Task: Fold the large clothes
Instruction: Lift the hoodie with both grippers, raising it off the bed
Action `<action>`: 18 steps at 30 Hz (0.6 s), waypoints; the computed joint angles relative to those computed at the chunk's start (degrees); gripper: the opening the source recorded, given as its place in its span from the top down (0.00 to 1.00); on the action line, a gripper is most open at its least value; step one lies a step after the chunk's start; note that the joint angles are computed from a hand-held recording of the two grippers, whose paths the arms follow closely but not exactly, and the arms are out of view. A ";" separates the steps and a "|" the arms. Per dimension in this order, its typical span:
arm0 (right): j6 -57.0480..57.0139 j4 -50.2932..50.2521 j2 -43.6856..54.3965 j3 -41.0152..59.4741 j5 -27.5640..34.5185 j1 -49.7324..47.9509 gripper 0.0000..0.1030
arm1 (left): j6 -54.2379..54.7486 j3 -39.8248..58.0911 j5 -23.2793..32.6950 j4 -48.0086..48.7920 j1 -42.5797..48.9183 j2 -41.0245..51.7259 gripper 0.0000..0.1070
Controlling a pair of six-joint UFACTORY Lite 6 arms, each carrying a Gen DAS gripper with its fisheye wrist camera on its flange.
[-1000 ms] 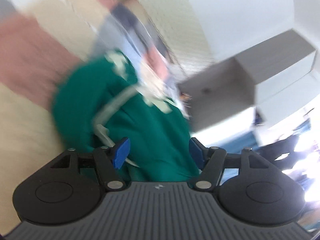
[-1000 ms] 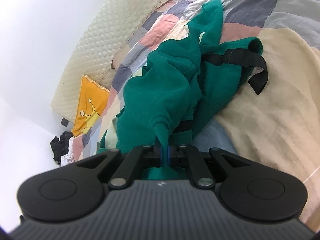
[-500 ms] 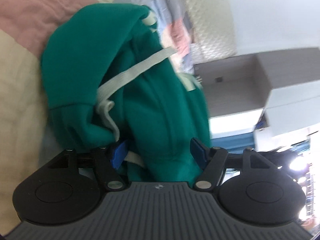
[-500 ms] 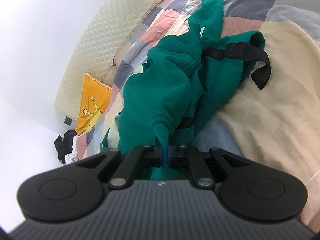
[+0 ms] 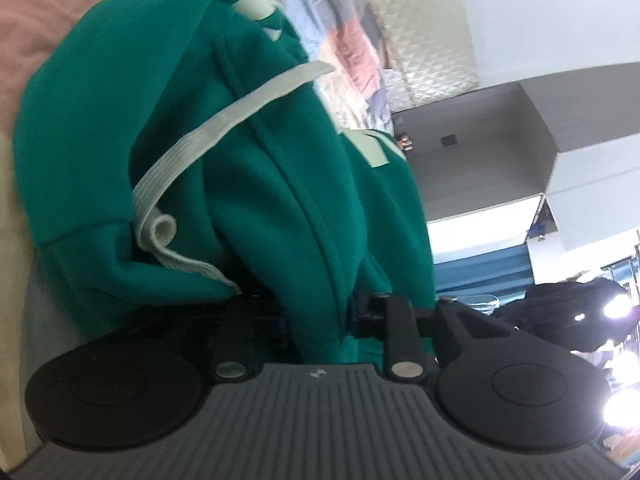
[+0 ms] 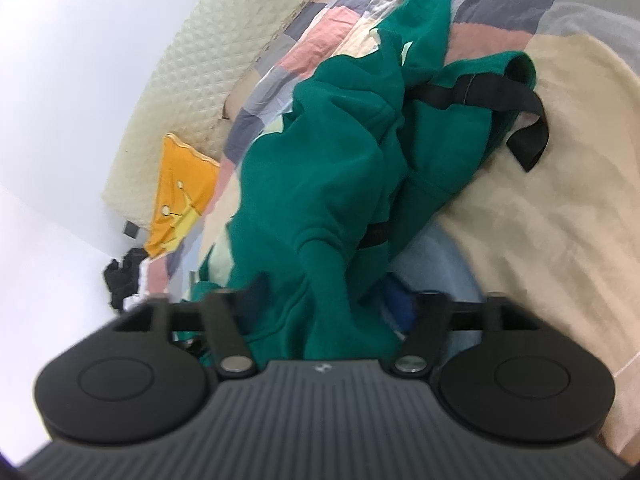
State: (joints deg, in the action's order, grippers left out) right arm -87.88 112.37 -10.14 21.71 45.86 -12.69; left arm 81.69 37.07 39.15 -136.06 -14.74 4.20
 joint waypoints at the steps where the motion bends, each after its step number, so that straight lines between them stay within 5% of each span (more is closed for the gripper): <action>1: -0.65 0.64 0.65 0.61 -0.74 0.61 0.32 | 0.74 -0.82 -0.20 -0.29 0.04 -1.21 0.79; 6: -2.26 2.85 7.05 5.21 0.79 1.92 0.33 | 5.19 -5.00 2.40 -1.56 1.76 -7.24 0.81; 10: -2.54 1.47 15.54 9.76 8.11 2.85 0.34 | 5.84 -8.16 6.47 -2.05 4.13 -10.15 0.81; 12: -4.08 2.02 16.73 10.15 9.55 4.08 0.50 | 7.35 -9.06 6.45 -3.57 3.79 -11.12 0.81; 14: -6.76 3.10 14.91 9.38 8.32 5.32 0.80 | 7.27 -9.85 5.97 -3.01 4.41 -12.93 0.81; 18: -9.26 2.40 12.01 7.16 13.28 4.41 0.88 | 7.08 -14.72 3.98 -0.04 7.11 -20.91 0.82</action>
